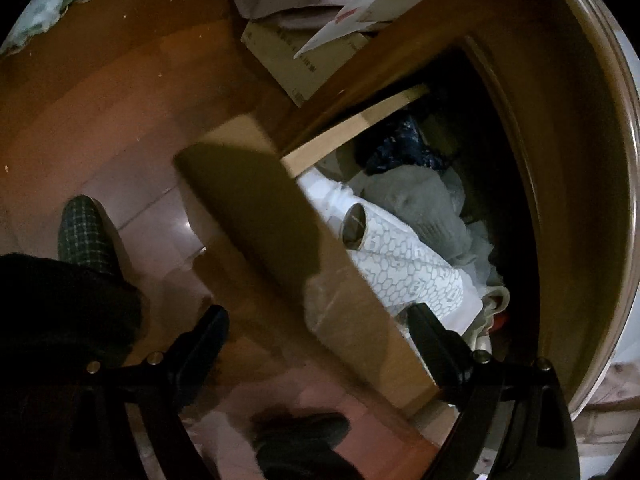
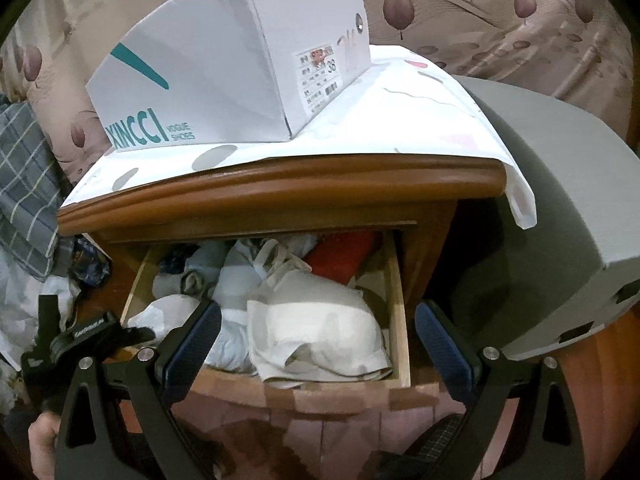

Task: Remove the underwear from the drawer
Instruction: 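Grasp the drawer side with the left gripper and pull it open, then move the right gripper into the drawer over the white bra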

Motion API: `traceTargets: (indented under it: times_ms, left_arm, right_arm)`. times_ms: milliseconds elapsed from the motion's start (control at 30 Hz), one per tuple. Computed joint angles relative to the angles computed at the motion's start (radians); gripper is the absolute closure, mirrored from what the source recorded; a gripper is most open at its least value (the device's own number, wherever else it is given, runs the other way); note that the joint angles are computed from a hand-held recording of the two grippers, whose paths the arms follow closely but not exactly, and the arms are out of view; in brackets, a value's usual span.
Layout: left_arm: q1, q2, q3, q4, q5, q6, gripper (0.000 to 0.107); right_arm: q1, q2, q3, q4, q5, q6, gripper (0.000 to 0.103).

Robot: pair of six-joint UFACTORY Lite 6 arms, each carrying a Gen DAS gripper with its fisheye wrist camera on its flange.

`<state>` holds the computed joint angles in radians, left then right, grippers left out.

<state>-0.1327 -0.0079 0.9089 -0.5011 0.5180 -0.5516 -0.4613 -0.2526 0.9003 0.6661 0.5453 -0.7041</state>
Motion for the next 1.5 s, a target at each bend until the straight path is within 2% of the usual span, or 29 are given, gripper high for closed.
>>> traceTargets:
  times_ms: [233,500,600,667,833,900,1100,1300,1500]
  left_arm:
    - [-0.009,-0.089,-0.105,0.023,0.009,0.019,0.012]
    - [0.002,-0.117,-0.095,0.091,0.089,-0.001,0.012]
    - [0.044,-0.098,-0.130,0.105,0.072,0.056,0.012]
    - [0.072,-0.073,-0.113,0.034,0.088,0.121,0.012]
    - [0.025,-0.034,-0.037,0.174,0.090,0.008,0.014]
    - [-0.014,-0.018,0.006,0.303,0.098,-0.097,0.014]
    - [-0.103,-0.088,-0.026,0.567,0.105,-0.316,0.018]
    - [-0.146,-0.133,0.004,0.656,0.152,-0.366,0.018]
    - [-0.205,-0.212,0.028,0.727,0.239,-0.386,0.018]
  right_arm:
    - [-0.014,0.029,0.023,-0.018,0.010,0.026,0.007]
    - [-0.006,0.047,0.033,-0.069,0.012,0.070,0.007]
    - [0.000,0.062,0.041,-0.089,0.019,0.091,0.007]
    - [0.004,0.078,0.051,-0.105,0.028,0.105,0.007]
    - [0.018,0.111,0.065,-0.132,0.053,0.123,0.007]
    - [0.014,0.121,0.069,-0.113,0.069,0.107,0.007]
    - [0.002,0.198,0.109,-0.109,0.130,0.107,0.007]
    - [0.006,0.243,0.128,-0.095,0.175,0.103,0.007]
    - [0.025,0.286,0.154,-0.118,0.216,0.120,0.005]
